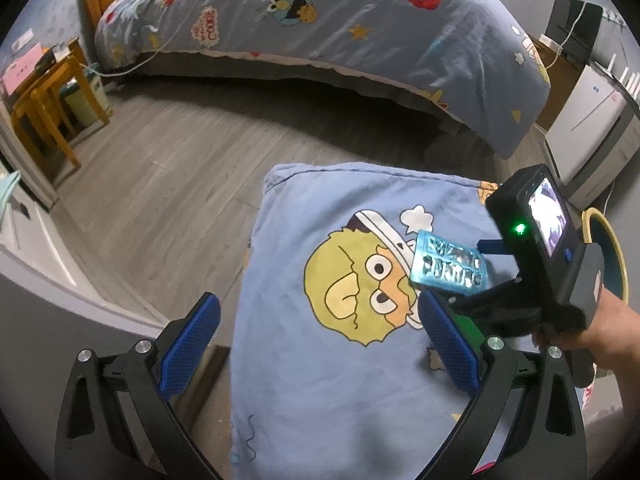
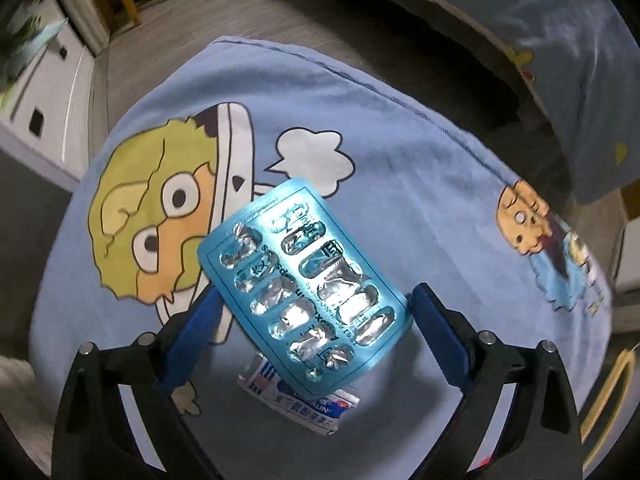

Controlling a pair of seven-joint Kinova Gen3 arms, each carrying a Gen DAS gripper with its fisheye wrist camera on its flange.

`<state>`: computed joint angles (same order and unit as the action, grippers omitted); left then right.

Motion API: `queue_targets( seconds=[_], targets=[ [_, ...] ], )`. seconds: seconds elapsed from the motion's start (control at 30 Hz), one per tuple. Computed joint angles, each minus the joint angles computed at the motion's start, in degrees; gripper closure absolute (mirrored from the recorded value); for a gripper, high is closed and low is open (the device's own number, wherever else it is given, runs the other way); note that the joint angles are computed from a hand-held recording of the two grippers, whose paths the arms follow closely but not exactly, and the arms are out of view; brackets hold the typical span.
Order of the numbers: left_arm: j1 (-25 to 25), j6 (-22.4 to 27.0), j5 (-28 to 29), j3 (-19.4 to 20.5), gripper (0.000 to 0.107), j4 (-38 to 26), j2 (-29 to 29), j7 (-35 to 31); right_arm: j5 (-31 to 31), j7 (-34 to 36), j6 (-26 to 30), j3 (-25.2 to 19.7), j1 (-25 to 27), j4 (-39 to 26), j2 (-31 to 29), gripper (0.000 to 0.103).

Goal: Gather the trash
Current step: 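Grasp the teal blister pack with the right tool while the left tool grasps the white medicine box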

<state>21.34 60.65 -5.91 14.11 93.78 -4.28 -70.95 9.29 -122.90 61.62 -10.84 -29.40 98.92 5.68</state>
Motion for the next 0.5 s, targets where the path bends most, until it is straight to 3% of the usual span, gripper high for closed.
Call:
queue_targets(
  seconds=[0.17, 0.5],
  targets=[
    [0.35, 0.13, -0.28, 0.33, 0.01, -0.08, 0.48, 0.13, -1.92, 1.54, 1.0, 0.65, 1.54, -0.41, -1.07, 0.03],
    [6.11, 0.15, -5.62, 3.03, 0.01, -0.63, 4.72, 4.57, -1.17, -0.39, 6.39, -0.24, 3.86, 1.73, -8.41, 0.032]
  ],
)
